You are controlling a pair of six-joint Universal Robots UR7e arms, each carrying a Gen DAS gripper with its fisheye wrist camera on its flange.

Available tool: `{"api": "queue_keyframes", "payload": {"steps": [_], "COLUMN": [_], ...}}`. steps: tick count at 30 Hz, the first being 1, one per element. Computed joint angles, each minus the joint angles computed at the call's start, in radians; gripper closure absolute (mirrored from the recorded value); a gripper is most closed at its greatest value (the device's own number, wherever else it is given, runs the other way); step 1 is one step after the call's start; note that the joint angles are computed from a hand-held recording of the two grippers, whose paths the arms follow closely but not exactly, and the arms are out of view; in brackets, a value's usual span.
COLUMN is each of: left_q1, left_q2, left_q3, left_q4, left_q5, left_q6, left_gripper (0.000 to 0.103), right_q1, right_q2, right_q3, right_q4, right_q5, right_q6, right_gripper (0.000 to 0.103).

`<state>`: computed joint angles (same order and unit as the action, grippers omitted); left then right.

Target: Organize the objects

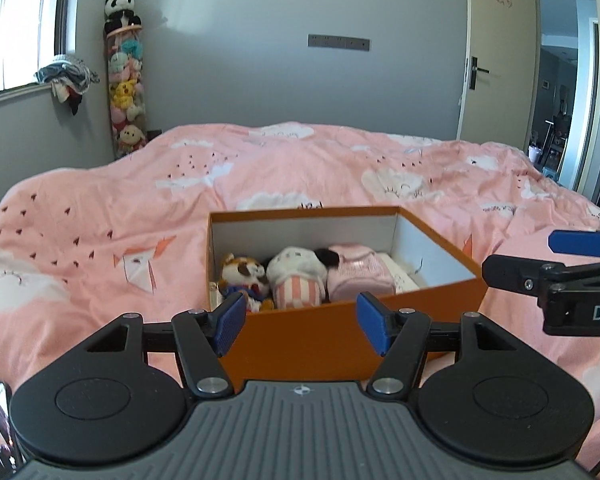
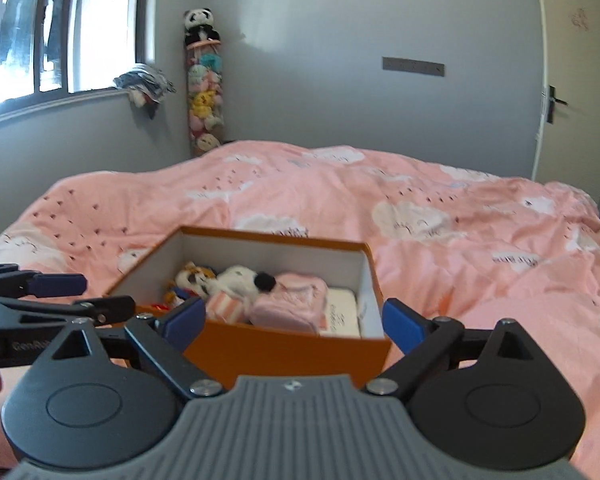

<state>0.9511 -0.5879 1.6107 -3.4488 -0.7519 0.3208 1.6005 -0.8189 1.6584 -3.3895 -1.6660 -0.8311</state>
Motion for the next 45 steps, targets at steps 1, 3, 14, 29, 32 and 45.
{"api": "queue_keyframes", "payload": {"steps": [1, 3, 14, 29, 32, 45], "left_q1": [0.0, -0.002, 0.002, 0.004, 0.003, -0.003], "left_q2": [0.0, 0.002, 0.021, 0.026, 0.027, 0.04], "left_q3": [0.001, 0.006, -0.015, -0.025, -0.024, -0.026], "left_q4": [0.013, 0.025, 0.118, 0.133, 0.124, 0.042], "left_q5": [0.002, 0.006, 0.086, 0.104, 0.105, 0.114], "left_q6": [-0.01, -0.023, -0.083, -0.104, -0.097, -0.047], "left_gripper": [0.029, 0.029, 0.029, 0.029, 0.029, 0.03], "right_q1": [-0.003, -0.009, -0.028, -0.034, -0.033, -0.033], "right_q2": [0.004, 0.014, 0.037, 0.042, 0.042, 0.045], "right_q3": [0.003, 0.008, 0.01, 0.009, 0.013, 0.008], "right_q4": [-0.013, -0.046, -0.057, -0.039, -0.044, -0.039], "right_q5": [-0.004, -0.013, -0.004, 0.005, 0.006, 0.005], "right_q6": [0.011, 0.033, 0.044, 0.042, 0.038, 0.026], "right_gripper": [0.008, 0.008, 0.007, 0.007, 0.007, 0.007]}}
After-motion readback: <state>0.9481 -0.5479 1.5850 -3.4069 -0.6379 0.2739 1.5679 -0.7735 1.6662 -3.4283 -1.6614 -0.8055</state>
